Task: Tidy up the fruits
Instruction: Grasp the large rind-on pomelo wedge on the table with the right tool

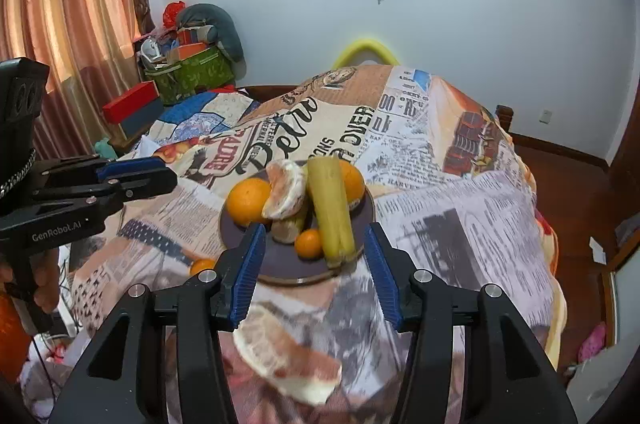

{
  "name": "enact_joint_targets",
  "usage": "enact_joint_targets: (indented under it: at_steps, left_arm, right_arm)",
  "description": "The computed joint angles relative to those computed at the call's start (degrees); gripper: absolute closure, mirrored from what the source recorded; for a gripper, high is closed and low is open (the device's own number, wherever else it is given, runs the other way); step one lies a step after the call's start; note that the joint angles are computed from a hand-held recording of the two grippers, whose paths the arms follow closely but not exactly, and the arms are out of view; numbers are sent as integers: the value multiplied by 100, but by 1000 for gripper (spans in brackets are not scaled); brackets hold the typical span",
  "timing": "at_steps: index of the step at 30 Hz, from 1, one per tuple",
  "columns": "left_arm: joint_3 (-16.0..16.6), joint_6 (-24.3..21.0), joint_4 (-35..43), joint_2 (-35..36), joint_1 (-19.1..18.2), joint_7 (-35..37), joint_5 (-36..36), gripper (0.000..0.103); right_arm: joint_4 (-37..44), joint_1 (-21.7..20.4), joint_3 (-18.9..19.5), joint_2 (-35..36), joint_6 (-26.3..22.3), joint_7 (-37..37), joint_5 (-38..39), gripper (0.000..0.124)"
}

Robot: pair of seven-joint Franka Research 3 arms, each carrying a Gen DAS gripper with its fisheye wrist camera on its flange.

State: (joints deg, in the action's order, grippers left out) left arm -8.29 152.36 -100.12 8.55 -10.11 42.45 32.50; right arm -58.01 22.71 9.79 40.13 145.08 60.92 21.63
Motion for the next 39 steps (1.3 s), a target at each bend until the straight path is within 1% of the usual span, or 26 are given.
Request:
enact_joint_targets:
  at_steps: [2, 4, 6, 9, 12, 17, 20, 22, 24, 30, 32, 34, 36, 39]
  left_arm:
    - [-8, -8, -195, -157, -17, -70, 47, 72]
    - [-39, -15, -369, -287, -16, -134, 31, 69]
    - [-71, -7, -564, -431, -13, -240, 42, 62]
    - [-123, -26, -768, -569, -5, -352, 75, 55]
    - [-177, -45, -932, -664, 2, -368, 27, 50]
    - [-224, -33, -1130, -715, 17, -279, -176, 48]
    - [-231, 8, -1252, -721, 31, -228, -348, 46]
    - [-237, 11, -1303, -699, 37, -135, -518, 46]
    - [-240, -31, -1357, -669, 38, -62, -644, 46]
    - [-231, -103, -1477, -588, 60, 150, -1061, 46]
    - [-231, -107, -1492, -553, 62, 229, -1146, 46]
    - [-232, -133, -1461, -496, 60, 306, -1211, 46]
    - [-231, -130, -1443, -448, 63, 378, -1299, 46]
    - [-221, -121, -1409, -376, 72, 450, -1401, 46]
  right_arm:
    - [-359, -24, 13, -210, 133, -48, 46, 75]
    - [-755, -60, 40, -437, 268, -103, 117, 71]
    - [-1114, -79, 47, -630, 412, -130, 175, 68]
    - [-1558, -88, 34, -859, 535, -149, 205, 67]
    - [-1844, -74, -8, -986, 468, -71, 171, 67]
    - [-2062, -54, -56, -1031, 267, 27, 83, 67]
    - [-2112, -46, -75, -1016, 122, 63, 26, 66]
    - [-2071, 3, -116, -957, 25, 130, -78, 62]
    - [-2005, 48, -143, -888, -48, 175, -178, 61]
    - [-1621, 209, -253, -588, -286, 308, -552, 60]
    - [-1446, 234, -255, -472, -421, 311, -640, 58]
    - [-1423, 273, -265, -439, -353, 256, -732, 53]
    - [-1301, 300, -266, -359, -405, 186, -814, 50]
    - [-1126, 295, -239, -233, -439, 102, -827, 48]
